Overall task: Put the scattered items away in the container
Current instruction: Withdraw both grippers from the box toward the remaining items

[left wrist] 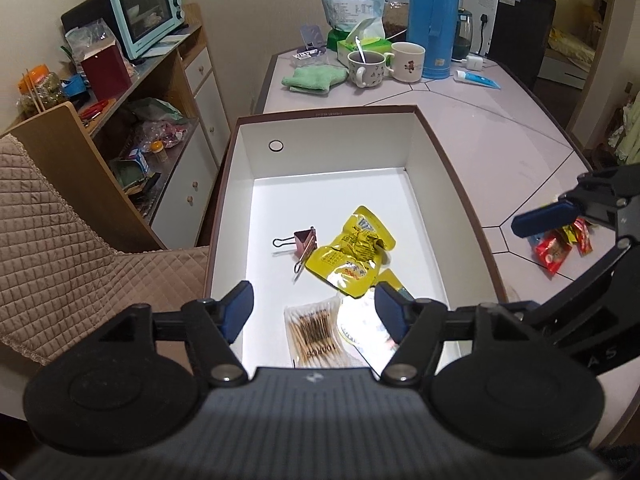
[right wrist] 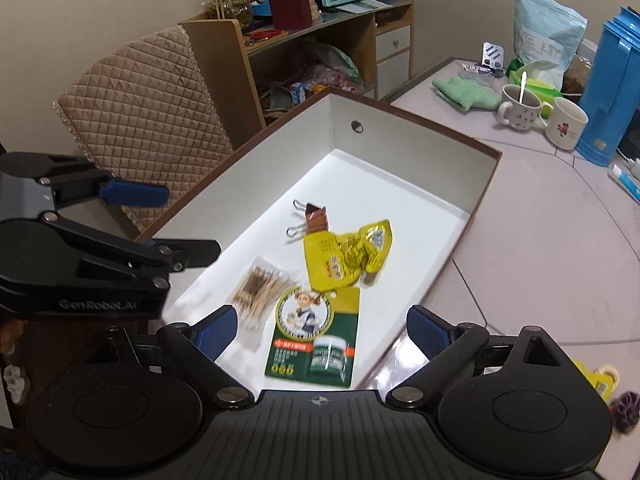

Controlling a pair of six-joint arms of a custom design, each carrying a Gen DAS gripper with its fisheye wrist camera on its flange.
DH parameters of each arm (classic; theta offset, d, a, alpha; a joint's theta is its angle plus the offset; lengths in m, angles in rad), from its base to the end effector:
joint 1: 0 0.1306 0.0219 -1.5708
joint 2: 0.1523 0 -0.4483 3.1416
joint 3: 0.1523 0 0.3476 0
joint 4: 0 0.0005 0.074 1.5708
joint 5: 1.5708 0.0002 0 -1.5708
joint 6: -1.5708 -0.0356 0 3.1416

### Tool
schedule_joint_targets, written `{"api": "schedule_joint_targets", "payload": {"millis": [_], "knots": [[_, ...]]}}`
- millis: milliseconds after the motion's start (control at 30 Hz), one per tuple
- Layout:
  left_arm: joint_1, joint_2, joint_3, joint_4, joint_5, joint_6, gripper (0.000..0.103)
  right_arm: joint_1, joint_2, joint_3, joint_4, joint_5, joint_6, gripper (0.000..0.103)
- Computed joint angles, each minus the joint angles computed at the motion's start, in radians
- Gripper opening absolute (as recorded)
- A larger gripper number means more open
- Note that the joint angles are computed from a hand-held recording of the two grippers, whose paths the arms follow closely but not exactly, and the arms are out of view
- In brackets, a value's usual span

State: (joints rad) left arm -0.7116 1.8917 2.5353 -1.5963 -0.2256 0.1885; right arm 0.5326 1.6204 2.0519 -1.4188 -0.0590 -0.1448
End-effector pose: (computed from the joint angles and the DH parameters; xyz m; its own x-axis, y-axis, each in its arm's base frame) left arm 0.4343 -0.3647 0.6495 -0.7071 0.3686 -0.6034 0.4132 0.9079 0.0705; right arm 0.4194 0.2490 0.6236 -0.7886 -0.2976 -0.5381 -0.4255 0.8958 0.1282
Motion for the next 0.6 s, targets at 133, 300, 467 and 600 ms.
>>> {"api": "schedule_joint_targets", "payload": {"millis": [133, 300, 467, 600], "knots": [[-0.013, -0.034, -0.047, 0.012, -0.015, 0.018, 0.066, 0.012, -0.029, -0.036, 0.004, 0.004, -0.013, 0.094], [-0.03, -0.069, -0.094, 0.022, -0.028, 0.039, 0.068, 0.022, -0.058, -0.061, 0.01, 0.008, -0.033, 0.094], [-0.052, -0.097, -0.133, 0.029, -0.043, 0.064, 0.076, 0.029, -0.085, -0.087, 0.007, 0.003, -0.042, 0.094], [-0.069, -0.112, -0.155, 0.027, -0.051, 0.095, 0.077, 0.03, -0.108, -0.112, 0.005, -0.007, -0.047, 0.094]]}}
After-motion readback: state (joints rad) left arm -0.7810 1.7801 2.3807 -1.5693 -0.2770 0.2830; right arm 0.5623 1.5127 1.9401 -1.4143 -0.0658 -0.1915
